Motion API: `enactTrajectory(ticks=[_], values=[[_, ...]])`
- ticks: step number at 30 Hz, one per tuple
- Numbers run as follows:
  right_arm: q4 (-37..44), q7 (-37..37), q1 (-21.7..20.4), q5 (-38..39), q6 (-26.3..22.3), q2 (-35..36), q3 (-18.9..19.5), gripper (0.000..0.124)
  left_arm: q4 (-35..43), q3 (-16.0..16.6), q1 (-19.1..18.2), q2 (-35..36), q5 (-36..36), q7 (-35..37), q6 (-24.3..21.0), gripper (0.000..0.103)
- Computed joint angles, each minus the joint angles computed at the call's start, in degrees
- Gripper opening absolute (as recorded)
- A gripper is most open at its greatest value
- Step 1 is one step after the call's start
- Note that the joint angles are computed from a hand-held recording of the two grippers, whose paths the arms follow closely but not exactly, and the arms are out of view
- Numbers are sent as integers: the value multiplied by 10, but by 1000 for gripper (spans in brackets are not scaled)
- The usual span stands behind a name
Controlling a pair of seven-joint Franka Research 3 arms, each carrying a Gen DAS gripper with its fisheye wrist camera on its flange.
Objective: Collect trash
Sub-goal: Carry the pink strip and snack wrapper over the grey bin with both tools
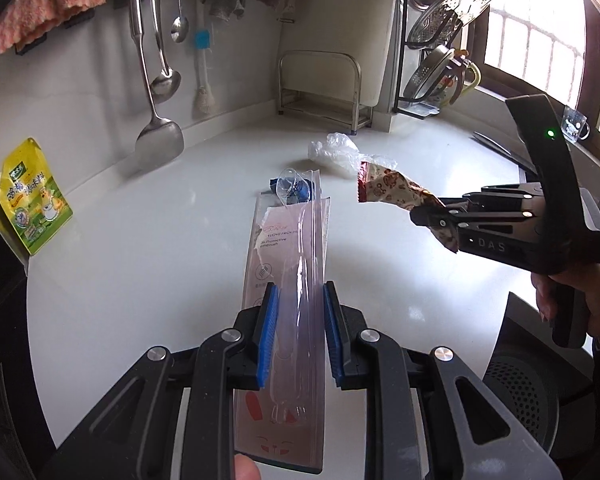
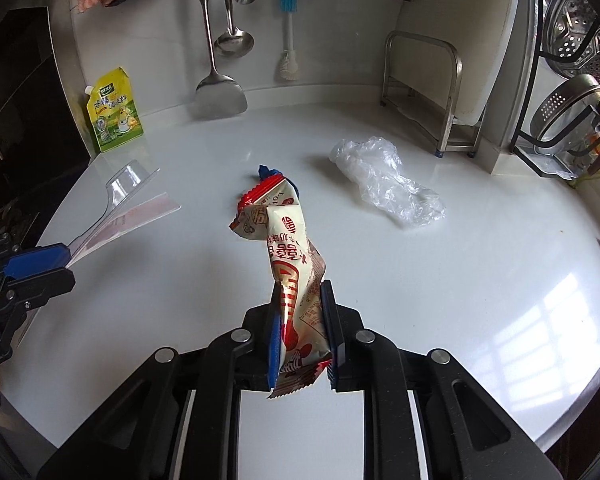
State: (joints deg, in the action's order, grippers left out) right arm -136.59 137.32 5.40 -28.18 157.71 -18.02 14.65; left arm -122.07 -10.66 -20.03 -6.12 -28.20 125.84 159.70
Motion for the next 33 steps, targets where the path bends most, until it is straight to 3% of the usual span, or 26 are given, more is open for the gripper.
enactTrajectory(ticks=[5,11,17,28,33], values=[[-48,32,9,14,-10,-70,24,17,-51,6,-5,-51,19,-23,21,22],[-117,66,18,57,-26,-173,68,17,-122,39,-40,-121,34,-39,39,22],[-165,93,38,103,-57,-262,108,17,-171,61,-64,-173,83,-82,32,22],[-205,132,94,149,-128,-349,150,17,-230,92,-130,-252,126,-107,37,23],[-224,166,125,168,-158,-389,163,17,-250,91,-147,-276,141,-125,33,23]])
